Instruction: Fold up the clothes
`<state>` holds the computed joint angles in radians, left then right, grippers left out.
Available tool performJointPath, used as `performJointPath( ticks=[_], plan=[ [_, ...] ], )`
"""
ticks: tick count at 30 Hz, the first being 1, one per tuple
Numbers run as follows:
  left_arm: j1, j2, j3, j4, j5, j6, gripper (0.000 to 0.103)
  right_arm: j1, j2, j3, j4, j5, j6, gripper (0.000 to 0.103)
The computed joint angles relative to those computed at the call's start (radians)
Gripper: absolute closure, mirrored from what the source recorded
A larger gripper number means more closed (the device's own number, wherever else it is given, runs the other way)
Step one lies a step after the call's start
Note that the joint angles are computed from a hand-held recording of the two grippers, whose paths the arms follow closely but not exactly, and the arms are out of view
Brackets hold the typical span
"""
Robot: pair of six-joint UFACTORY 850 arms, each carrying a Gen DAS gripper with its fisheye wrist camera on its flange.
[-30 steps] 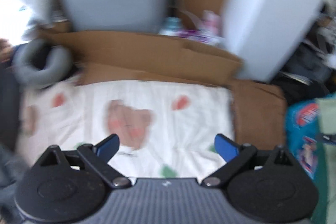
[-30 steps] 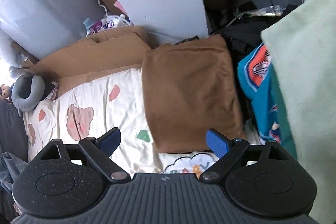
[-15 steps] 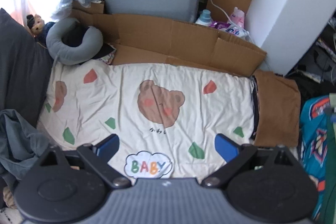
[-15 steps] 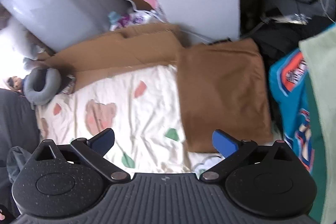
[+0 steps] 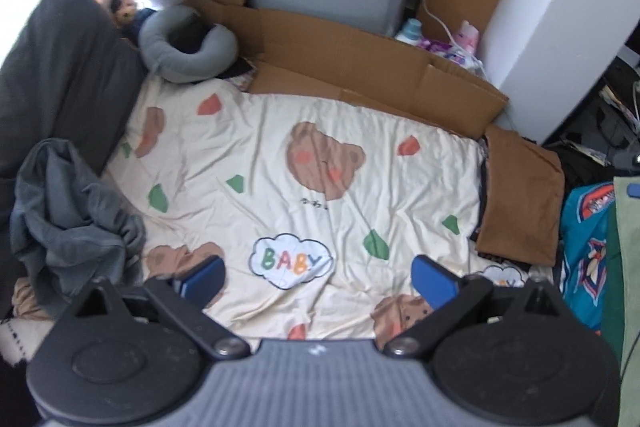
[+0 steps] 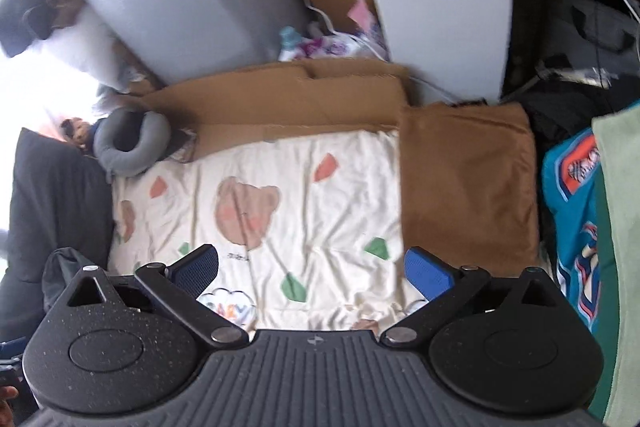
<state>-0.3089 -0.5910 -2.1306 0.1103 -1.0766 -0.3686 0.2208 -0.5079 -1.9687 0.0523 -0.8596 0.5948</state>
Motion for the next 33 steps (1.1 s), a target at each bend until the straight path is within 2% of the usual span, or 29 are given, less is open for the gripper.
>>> performJointPath(
  ticks=[3,8,12,23,33],
  plan=[
    [0.005,0.066,0.093,0.028,0.034,-0.056,0.001,0.033,-0.042,-0.113,-0.002,-0.042,0.008,0.001],
    [0.016,0.144,0.207,0.049,0.065,-0.109,0.001,0.091,-0.168,-0.382,-0.011,-0.15,-0.022,0.001],
    [0.02,0.198,0.284,0.077,0.095,-0.162,0.001,0.138,-0.223,-0.475,-0.019,-0.181,-0.023,0.001],
    [-0.012,0.263,0.407,0.142,0.156,-0.237,0.001,0.224,-0.104,-0.209,-0.065,-0.08,-0.031,0.001],
    [-0.059,0.277,0.469,0.182,0.205,-0.328,0.001,0.274,-0.044,-0.069,-0.111,-0.023,-0.036,0.001]
  ],
)
